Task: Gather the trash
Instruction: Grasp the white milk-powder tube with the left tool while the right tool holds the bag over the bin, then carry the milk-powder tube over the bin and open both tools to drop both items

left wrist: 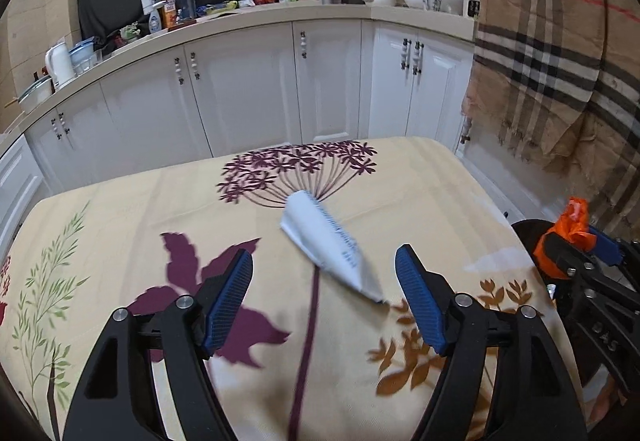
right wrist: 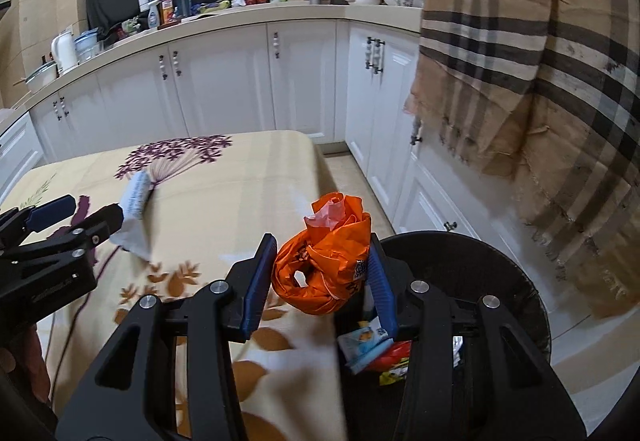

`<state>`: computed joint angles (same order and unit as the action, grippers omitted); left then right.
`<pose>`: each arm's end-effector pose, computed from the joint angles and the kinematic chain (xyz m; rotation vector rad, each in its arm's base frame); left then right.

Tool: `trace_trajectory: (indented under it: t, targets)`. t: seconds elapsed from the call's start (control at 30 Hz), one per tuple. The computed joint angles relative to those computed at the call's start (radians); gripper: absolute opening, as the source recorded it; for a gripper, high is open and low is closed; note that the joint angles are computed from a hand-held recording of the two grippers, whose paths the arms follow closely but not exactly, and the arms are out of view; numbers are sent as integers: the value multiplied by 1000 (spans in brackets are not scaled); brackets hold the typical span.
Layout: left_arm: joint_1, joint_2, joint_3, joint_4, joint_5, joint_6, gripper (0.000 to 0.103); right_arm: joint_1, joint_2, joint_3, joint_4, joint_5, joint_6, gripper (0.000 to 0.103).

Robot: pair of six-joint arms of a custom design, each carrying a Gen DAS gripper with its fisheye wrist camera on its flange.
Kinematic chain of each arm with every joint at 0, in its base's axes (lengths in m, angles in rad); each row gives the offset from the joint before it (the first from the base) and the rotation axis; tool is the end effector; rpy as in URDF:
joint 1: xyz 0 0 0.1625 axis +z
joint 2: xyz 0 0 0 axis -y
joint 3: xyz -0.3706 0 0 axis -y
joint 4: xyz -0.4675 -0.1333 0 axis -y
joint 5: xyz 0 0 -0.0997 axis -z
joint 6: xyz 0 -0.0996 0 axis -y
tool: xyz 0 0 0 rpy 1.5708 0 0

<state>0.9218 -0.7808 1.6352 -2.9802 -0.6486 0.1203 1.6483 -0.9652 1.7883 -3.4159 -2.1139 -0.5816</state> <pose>-0.2456 -0.6756 0.0722 0.5448 2.1876 -0.9035 0.1322 -0.6453 0.1650 0.3840 -2.1756 1.0336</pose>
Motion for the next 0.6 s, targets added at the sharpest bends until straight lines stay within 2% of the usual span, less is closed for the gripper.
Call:
trace_trajectory:
  t: [0.2,0.27,0.37,0.47,0.53,0.6]
  targets:
    - [17,53,-86,131,46,-76,71,-21,-20,0,11,27,3,44]
    - [25,56,-99,186,42,-113,67,-25,-22,-2,14,34,1,44]
    - [33,60,-111,249,43,-148,57,-29,-26,-1,20,43,1,44]
    - [35,54,-101,243,26,-141,42,-30,-26,-1,19,44,1,44]
    - [33,53,-97,238,18,-126,28,-30,-26,-1,19,44,1,44]
    - [33,53,-98,238,14,-119,25,-30,-26,-1,17,43,1,44]
